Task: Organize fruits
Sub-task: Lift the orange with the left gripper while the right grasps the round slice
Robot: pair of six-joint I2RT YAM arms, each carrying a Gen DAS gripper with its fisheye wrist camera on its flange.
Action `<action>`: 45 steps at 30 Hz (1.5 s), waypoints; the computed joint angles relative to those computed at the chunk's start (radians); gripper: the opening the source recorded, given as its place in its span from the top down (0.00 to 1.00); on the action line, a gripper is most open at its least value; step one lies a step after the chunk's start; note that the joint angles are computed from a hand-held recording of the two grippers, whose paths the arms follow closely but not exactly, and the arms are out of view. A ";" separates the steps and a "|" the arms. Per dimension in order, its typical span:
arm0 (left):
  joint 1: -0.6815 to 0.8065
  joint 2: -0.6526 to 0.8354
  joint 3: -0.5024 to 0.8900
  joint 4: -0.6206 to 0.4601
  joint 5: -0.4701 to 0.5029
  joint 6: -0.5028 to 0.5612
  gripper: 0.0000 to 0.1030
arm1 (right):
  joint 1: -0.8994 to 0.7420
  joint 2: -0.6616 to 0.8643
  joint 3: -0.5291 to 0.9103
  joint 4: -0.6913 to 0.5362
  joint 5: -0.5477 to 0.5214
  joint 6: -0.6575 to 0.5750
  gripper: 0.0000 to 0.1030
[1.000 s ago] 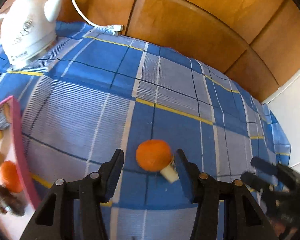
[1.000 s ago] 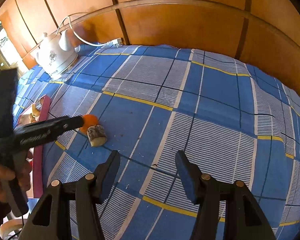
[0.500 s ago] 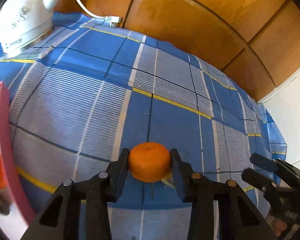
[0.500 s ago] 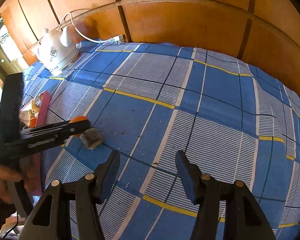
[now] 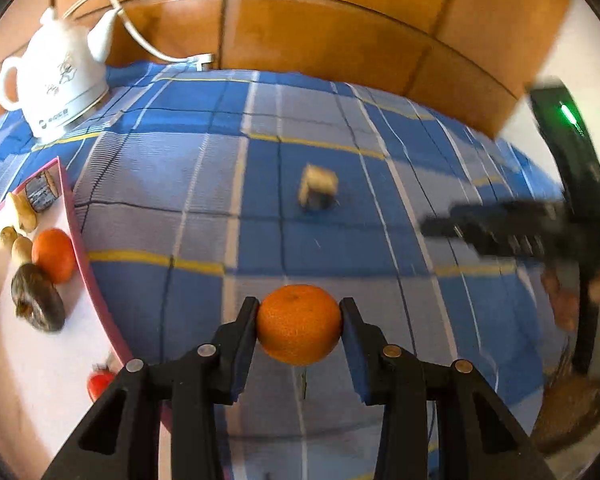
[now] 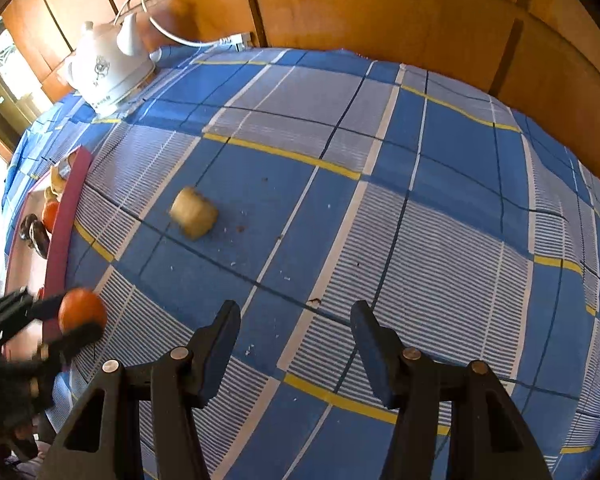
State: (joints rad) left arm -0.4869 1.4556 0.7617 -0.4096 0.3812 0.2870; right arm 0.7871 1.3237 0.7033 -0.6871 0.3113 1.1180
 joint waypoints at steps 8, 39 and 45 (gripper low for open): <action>-0.041 -0.080 -0.144 0.074 -0.037 0.045 0.60 | 0.016 0.011 -0.016 0.051 -0.023 0.021 0.44; 0.003 -0.027 -0.135 0.085 0.048 0.059 0.60 | -0.285 0.360 0.222 0.280 -0.147 -0.125 0.71; -0.004 -0.036 -0.146 0.100 0.038 0.056 0.60 | -0.208 0.221 0.141 0.174 -0.130 -0.192 0.71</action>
State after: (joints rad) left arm -0.4908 1.4201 0.6156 -0.3092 0.4189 0.3426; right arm 0.5795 1.5445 0.8445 -0.5129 0.1816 0.9262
